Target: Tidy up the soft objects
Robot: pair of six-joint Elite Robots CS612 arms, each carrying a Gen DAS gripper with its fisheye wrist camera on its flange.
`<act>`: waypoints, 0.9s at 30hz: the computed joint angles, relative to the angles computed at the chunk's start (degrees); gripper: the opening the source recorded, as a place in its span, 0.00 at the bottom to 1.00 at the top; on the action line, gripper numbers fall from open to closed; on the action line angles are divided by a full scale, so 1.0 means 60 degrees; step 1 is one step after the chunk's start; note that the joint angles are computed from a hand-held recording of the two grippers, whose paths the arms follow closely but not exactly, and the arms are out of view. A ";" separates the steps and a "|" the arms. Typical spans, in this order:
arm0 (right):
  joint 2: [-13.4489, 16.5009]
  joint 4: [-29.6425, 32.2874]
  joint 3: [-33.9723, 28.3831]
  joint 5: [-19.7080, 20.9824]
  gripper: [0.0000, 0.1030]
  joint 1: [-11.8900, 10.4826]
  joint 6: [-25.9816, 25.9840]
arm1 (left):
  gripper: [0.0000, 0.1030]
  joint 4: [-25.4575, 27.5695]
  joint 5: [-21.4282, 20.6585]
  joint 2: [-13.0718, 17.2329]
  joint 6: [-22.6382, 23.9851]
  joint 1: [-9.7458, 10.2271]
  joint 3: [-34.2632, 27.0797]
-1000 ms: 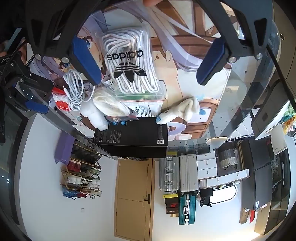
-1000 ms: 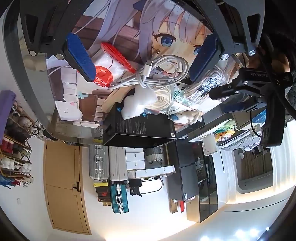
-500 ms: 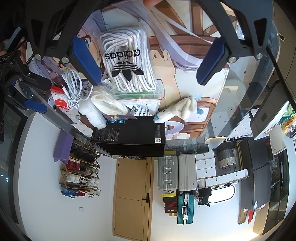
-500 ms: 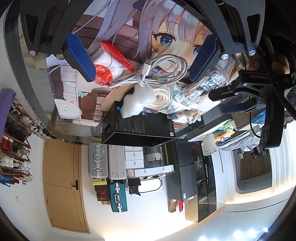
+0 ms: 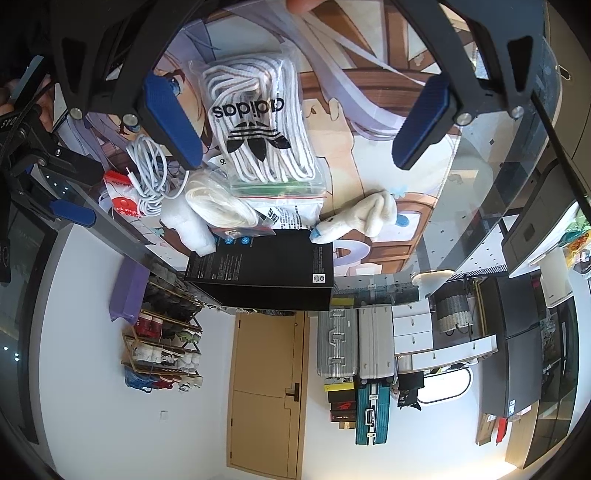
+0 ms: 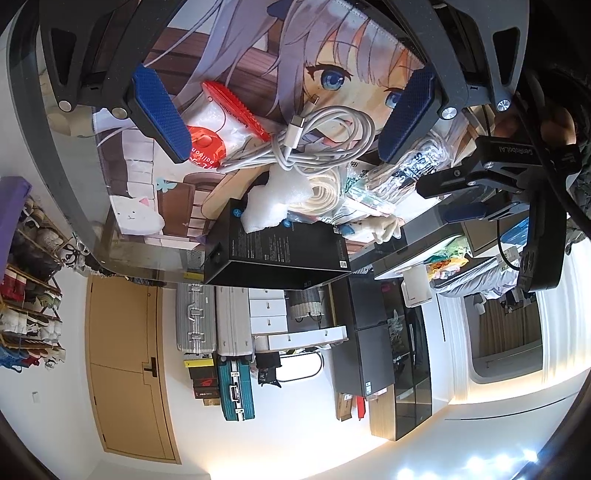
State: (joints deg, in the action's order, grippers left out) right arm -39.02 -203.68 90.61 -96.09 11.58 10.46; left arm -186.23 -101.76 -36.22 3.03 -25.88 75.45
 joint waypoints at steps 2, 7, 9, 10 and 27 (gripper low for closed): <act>-0.0001 0.0002 0.0002 0.0006 1.00 -0.0003 -0.0003 | 1.00 -0.0018 -0.0004 0.0003 0.0002 -0.0002 0.0002; -0.0006 -0.0010 0.0015 0.0055 0.99 -0.0010 -0.0018 | 1.00 -0.0069 -0.0024 -0.0002 0.0003 0.0002 0.0028; -0.0001 -0.0009 0.0010 0.0092 0.99 -0.0017 -0.0029 | 1.00 -0.0074 -0.0008 -0.0003 0.0002 -0.0001 0.0030; -0.0001 -0.0009 0.0010 0.0092 0.99 -0.0017 -0.0029 | 1.00 -0.0064 -0.0024 -0.0003 0.0007 0.0002 0.0028; -0.0003 -0.0004 0.0010 0.0039 0.99 -0.0004 -0.0034 | 1.00 -0.0083 -0.0041 0.0006 0.0026 0.0002 0.0020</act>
State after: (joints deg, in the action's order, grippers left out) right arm -39.04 -203.70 90.67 -95.86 11.55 10.25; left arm -186.73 -102.01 -36.19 3.18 -25.87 75.57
